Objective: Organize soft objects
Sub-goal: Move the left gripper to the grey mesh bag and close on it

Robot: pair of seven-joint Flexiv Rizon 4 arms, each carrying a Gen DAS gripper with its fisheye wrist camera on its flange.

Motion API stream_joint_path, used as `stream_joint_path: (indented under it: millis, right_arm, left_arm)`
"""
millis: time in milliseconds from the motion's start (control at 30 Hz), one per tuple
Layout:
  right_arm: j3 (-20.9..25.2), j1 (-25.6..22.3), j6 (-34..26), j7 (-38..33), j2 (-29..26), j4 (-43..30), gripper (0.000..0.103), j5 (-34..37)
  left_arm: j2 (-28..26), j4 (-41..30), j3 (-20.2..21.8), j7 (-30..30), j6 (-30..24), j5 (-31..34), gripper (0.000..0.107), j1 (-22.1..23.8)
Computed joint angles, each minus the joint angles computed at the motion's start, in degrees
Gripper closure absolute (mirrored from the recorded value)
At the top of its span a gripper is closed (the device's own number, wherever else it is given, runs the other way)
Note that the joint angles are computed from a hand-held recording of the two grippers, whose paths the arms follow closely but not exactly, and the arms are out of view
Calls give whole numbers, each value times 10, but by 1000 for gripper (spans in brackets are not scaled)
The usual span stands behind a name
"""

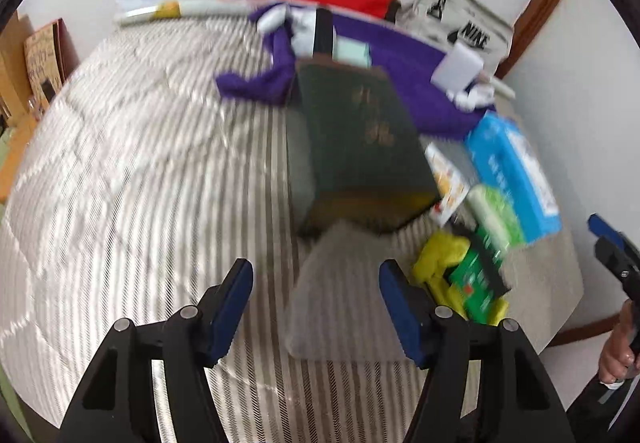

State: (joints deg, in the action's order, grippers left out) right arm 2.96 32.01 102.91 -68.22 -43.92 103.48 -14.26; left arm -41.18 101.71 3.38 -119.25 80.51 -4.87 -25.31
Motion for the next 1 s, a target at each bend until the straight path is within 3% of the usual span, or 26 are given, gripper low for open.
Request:
stream_joint_path:
  millis: [100,200,433,600,767,1000]
  right_arm:
    - [-1,4,13,-2,2,19,39,6]
    - [22,-15,19,-1,-2,29,39,6]
    - [45,-36,28,6,-12,38,39,4]
    - [63,-54,22,9,-22,39,39,-8]
    - [88,-76,11,15,-34,31,39,-22]
    - [90,-75,-1,17,-39,29,39,-29]
  left_arm:
    - [-13,-2,-15,9,5,-1,43,5]
    - [-19,-8,-22,29,12,4,33,2]
    - [-36,-60,39,32,-46,48,14,-63]
    - [-33,-61,15,33,-51,57,10,-49]
    - [-53,-112,70,3,-111,106,4,-103]
    - [-52,-111,59,-25,-95,139,4,-92]
